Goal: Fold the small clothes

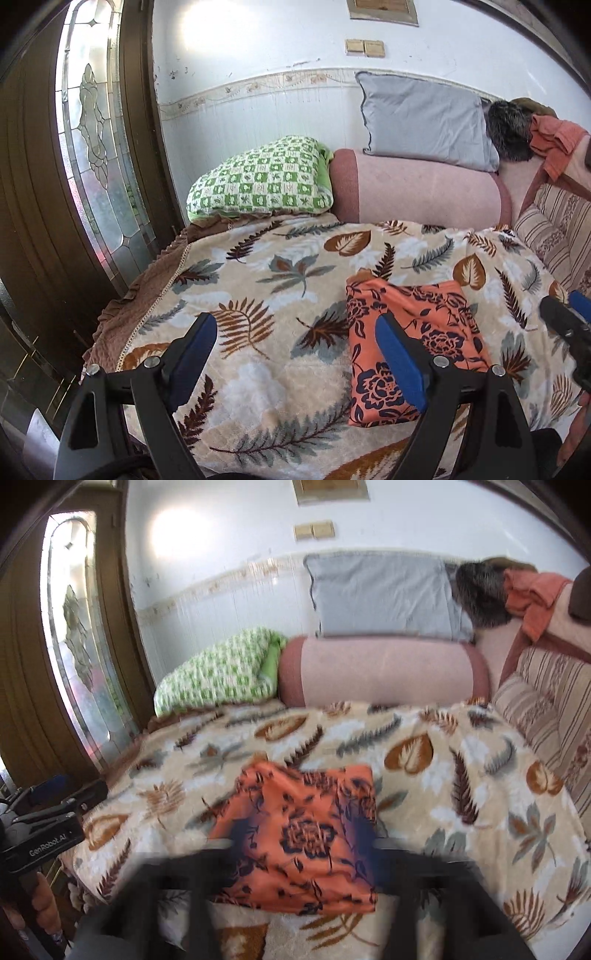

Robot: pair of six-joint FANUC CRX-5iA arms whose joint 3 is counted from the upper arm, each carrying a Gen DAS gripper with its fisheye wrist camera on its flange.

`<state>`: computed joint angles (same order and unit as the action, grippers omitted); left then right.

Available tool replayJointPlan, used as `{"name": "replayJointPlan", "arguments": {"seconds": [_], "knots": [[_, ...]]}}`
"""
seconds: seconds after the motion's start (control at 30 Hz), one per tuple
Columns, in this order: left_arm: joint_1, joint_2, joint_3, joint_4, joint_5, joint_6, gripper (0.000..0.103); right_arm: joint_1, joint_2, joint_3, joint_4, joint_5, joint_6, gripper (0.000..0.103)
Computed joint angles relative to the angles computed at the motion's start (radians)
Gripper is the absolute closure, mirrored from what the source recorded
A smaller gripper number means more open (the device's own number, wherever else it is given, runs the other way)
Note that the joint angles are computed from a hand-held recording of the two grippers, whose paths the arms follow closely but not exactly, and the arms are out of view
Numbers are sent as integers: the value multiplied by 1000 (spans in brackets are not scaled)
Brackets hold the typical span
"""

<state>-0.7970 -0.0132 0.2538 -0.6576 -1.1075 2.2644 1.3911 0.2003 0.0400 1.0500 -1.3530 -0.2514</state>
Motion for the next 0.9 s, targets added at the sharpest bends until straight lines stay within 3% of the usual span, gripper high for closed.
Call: {"name": "replayJointPlan", "arguments": {"seconds": [0.07, 0.17, 0.23, 0.9], "knots": [[-10, -6, 8, -18, -6, 13, 15, 11, -3, -24, 86, -25, -47, 6], [-14, -13, 16, -21, -8, 22, 14, 16, 28, 28, 105, -85, 28, 6], [-20, -15, 24, -33, -11, 30, 2, 15, 28, 35, 115, -92, 36, 6], [-37, -1, 70, -76, -59, 49, 2, 5, 29, 50, 27, -60, 45, 6]]}}
